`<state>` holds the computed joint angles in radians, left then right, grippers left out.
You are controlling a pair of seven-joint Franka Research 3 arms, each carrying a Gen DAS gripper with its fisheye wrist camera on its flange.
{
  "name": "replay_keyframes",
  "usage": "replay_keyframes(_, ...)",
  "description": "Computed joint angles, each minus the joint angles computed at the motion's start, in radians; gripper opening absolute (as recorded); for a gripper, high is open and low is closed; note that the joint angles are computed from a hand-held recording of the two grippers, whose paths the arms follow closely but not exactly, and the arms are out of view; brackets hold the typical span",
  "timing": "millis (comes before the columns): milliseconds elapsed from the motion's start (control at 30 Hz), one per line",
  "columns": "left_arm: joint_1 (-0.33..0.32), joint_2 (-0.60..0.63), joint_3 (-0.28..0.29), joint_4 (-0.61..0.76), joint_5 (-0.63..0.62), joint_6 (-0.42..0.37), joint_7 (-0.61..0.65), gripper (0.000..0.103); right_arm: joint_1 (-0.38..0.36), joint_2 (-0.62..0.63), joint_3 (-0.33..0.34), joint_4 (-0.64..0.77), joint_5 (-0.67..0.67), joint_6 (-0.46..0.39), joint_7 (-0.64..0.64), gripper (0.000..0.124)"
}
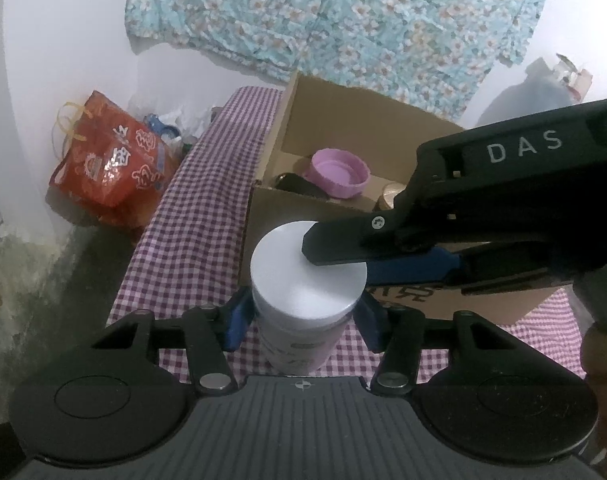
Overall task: Organize rigid objects
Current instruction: 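Close the right gripper on the white jar and lift it, then carry the white jar into the cardboard box and open the right gripper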
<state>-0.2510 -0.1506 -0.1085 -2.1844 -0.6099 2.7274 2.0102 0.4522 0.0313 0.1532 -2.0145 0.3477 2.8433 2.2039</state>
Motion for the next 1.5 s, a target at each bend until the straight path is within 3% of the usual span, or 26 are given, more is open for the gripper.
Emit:
replay_keyframes(400, -0.024, -0.105, 0.025, -0.016, 0.07, 0.013, -0.039, 0.053, 0.013, -0.08, 0.015, -0.027, 0.054, 0.052, -0.044, 0.039)
replay_keyframes(567, -0.065, -0.11, 0.038, 0.045, 0.089, 0.049, -0.026, 0.053, -0.007, -0.147, 0.024, -0.033, -0.032, 0.107, -0.015, 0.039)
replay_keyframes(700, -0.107, -0.057, 0.036, 0.147, 0.061, 0.044, 0.008, 0.053, -0.065, -0.203, 0.036, -0.042, -0.137, 0.121, 0.037, 0.039)
replay_keyframes(1000, -0.099, 0.156, -0.091, 0.393, 0.007, -0.029, 0.062, 0.053, -0.214, -0.332, 0.038, -0.154, -0.231, 0.117, 0.095, 0.039)
replay_keyframes(1133, -0.08, 0.248, -0.157, 0.455, 0.085, -0.054, 0.02, 0.053, -0.219, -0.364, -0.009, -0.239, -0.17, 0.134, 0.063, 0.039)
replay_keyframes(1233, -0.06, 0.318, -0.188, 0.514, 0.14, -0.128, -0.033, 0.053, -0.179, -0.35, -0.071, -0.292, -0.072, 0.159, -0.006, 0.039)
replay_keyframes(1367, -0.042, 0.394, -0.21, 0.576, 0.213, -0.216, -0.099, 0.053, -0.106, -0.312, -0.152, -0.323, 0.091, 0.178, -0.137, 0.039)
replay_keyframes(1500, -0.037, 0.42, -0.22, 0.592, 0.278, -0.262, -0.15, 0.053, -0.082, -0.29, -0.177, -0.337, 0.212, 0.174, -0.247, 0.039)
